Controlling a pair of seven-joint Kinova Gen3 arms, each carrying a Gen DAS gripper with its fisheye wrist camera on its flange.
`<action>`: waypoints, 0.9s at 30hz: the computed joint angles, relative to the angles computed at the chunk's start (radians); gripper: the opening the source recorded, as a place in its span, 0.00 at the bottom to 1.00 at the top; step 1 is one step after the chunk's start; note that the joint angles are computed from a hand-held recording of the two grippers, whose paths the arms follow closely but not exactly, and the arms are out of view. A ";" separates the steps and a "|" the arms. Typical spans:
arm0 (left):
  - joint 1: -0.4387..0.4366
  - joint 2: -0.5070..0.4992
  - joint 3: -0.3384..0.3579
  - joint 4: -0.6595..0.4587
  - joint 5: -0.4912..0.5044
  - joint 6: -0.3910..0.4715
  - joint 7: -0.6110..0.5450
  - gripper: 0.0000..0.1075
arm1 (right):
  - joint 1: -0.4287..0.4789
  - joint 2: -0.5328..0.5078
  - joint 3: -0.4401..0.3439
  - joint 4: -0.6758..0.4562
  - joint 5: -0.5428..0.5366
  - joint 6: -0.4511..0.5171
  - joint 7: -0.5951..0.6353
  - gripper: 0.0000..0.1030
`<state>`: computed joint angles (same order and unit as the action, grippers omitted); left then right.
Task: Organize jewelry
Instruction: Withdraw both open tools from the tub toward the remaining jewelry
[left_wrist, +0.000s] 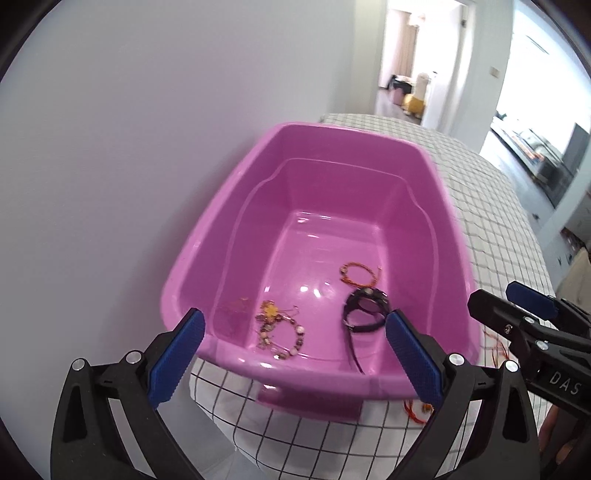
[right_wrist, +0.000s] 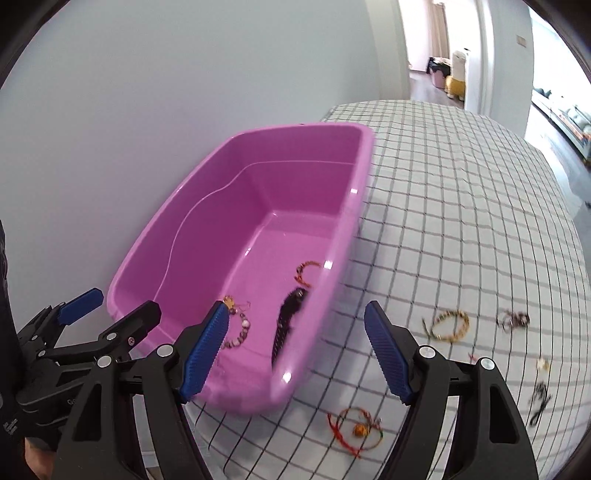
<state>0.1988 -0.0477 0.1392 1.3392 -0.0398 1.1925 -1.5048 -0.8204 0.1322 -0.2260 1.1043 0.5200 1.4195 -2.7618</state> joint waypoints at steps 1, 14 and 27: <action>0.005 -0.004 0.003 0.003 0.004 0.003 -0.010 0.90 | -0.006 -0.028 -0.002 0.041 0.007 -0.014 -0.041 0.70; 0.061 -0.121 0.054 0.123 0.099 -0.045 -0.028 0.90 | 0.059 -0.270 -0.233 0.311 0.112 0.166 -0.427 0.73; 0.111 -0.148 0.326 0.176 -0.059 -0.002 0.364 0.90 | 0.154 -0.609 -0.268 0.575 -0.109 0.197 -0.384 0.73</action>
